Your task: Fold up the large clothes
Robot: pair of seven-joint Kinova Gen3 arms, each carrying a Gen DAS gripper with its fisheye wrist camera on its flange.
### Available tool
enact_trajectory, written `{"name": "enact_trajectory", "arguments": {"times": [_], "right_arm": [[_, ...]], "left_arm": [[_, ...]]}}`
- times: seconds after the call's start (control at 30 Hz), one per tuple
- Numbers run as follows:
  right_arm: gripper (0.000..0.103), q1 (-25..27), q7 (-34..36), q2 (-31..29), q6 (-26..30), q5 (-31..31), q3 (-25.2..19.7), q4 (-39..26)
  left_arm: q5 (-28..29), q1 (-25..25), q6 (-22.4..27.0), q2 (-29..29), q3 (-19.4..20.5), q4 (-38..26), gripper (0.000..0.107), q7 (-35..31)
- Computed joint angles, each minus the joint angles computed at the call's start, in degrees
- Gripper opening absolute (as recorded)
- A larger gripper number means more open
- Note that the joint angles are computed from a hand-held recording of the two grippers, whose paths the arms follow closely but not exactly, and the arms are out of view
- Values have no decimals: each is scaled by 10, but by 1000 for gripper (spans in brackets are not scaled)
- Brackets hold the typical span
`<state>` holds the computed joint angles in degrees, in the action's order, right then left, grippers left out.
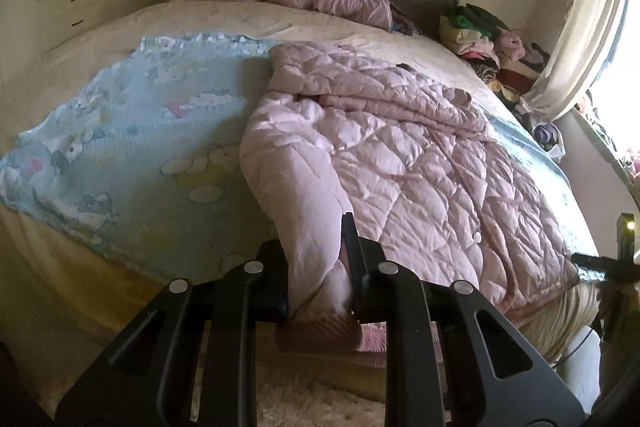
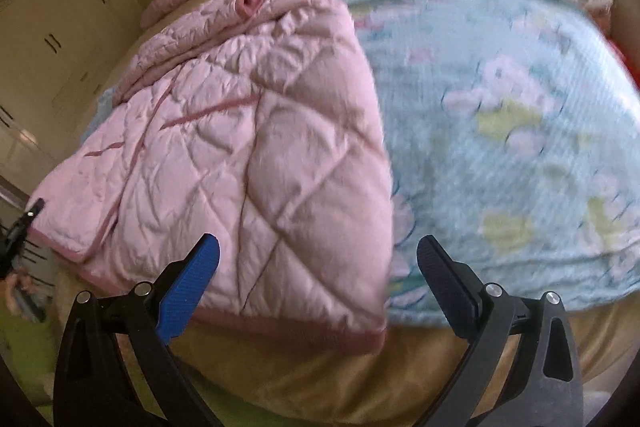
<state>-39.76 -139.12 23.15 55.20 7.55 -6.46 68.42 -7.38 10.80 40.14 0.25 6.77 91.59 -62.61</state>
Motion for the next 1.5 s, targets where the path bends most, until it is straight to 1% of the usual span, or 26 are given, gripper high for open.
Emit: {"name": "enact_trajectory", "arguments": {"times": [0.1, 0.13, 0.17, 0.2, 0.3, 0.33, 0.37, 0.43, 0.53, 0.6, 0.7, 0.8, 0.9, 1.0, 1.23, 1.37, 1.5], "right_arm": [[97, 16, 12, -3, -21, -28, -12, 19], [86, 22, 16, -5, -33, -39, -16, 30], [78, 29, 21, -8, -47, -53, -21, 42], [73, 29, 19, -9, -55, -59, -21, 52], [64, 23, 10, -21, -91, -54, -17, 83], [57, 25, 11, -23, -98, -57, -18, 88], [43, 28, 15, -27, -106, -57, -20, 94], [29, 19, 19, -37, -118, -40, -16, 101], [21, 14, 31, -53, -151, -24, -18, 115], [19, 8, 26, -58, -169, -9, -14, 118], [18, 3, 13, -69, -213, 12, -6, 126], [17, -6, 0, -70, -235, 41, 4, 117], [17, -17, -20, -70, -259, 73, 18, 104], [17, -21, -27, -63, -274, 92, 25, 86], [17, -14, -14, -40, -281, 98, 37, 28], [17, -17, -7, -19, -270, 101, 47, -15], [17, -19, 0, 1, -262, 105, 58, -53]], "left_arm": [[-5, 1, -2, 2, 0, -4, 13, 5], [-7, 1, -3, 2, 1, -5, 13, 7], [-9, 2, -3, 0, 1, -3, 13, 10], [-13, 3, -3, 0, 1, -3, 13, 14], [-15, 2, -4, -1, 1, -2, 13, 15], [-16, 2, -4, -1, 1, -2, 13, 15], [-17, 2, -4, -1, 1, -2, 13, 15], [-24, 3, -4, -1, 2, -3, 13, 22], [-32, 3, -7, -1, 2, -4, 13, 29], [-38, 4, -5, 1, 2, -7, 13, 34], [-51, 7, -2, 3, 4, -12, 13, 42], [-63, 10, 1, 6, 4, -19, 13, 51], [-65, 9, -2, 9, 0, -27, 13, 54], [-65, 7, -4, 14, -3, -38, 13, 55], [-66, 5, -12, 32, -12, -74, 13, 52], [-55, 0, -19, 46, -19, -94, 14, 45], [-62, 4, -14, 62, -25, -119, 14, 47]]}}
